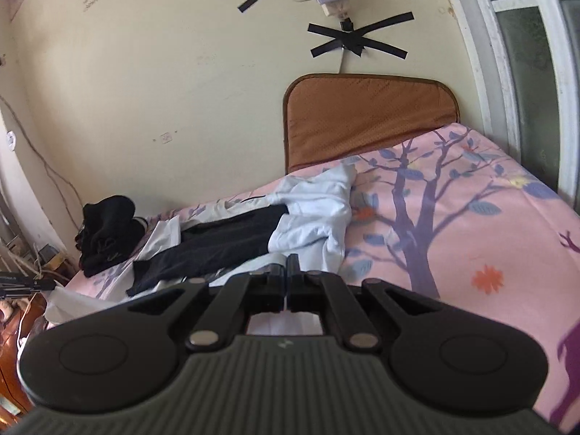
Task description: Fold small clothes
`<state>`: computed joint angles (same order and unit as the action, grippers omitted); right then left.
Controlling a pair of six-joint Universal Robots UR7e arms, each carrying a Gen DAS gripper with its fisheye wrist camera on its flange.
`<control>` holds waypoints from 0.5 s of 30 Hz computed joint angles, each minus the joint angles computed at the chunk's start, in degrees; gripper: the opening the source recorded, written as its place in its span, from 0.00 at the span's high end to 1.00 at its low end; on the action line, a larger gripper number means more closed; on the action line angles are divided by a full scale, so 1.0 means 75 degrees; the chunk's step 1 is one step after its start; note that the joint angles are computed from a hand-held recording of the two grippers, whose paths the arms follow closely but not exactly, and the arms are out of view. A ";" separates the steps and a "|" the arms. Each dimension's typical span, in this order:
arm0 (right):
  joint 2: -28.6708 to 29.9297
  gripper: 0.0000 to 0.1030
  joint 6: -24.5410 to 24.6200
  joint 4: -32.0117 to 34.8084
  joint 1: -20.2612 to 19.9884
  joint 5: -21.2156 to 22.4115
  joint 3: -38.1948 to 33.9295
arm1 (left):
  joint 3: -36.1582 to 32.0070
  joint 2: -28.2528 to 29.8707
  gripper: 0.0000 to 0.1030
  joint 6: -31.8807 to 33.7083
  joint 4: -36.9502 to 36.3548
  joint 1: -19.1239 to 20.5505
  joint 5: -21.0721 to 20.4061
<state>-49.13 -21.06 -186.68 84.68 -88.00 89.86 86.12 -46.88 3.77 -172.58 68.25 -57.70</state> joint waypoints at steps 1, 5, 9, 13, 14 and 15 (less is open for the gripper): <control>0.0415 0.93 0.0124 0.0209 0.0037 -0.0200 -0.0682 | -0.0690 0.0436 0.89 0.0234 0.0287 0.0076 0.0162; 0.1448 0.43 -0.0029 0.0752 0.0193 -0.1234 -0.2310 | -0.2121 0.1344 0.72 -0.0020 0.1200 0.0294 0.0969; 0.0693 0.43 0.0235 0.0275 -0.0154 -0.0217 -0.1028 | -0.1192 0.0827 0.58 0.0194 0.0451 0.0482 0.0438; 0.0432 0.46 -0.0102 0.1121 -0.0094 0.0172 -0.0653 | -0.0991 0.0765 0.58 0.0295 0.0809 0.0484 0.0167; 0.0402 0.53 -0.0081 0.1678 -0.0095 0.0402 -0.0715 | -0.1026 0.0852 0.58 0.0456 0.0854 0.0456 0.0171; 0.0460 0.60 -0.0050 0.2319 -0.0046 0.0520 -0.0894 | -0.1083 0.0979 0.59 0.0699 0.0806 0.0419 0.0233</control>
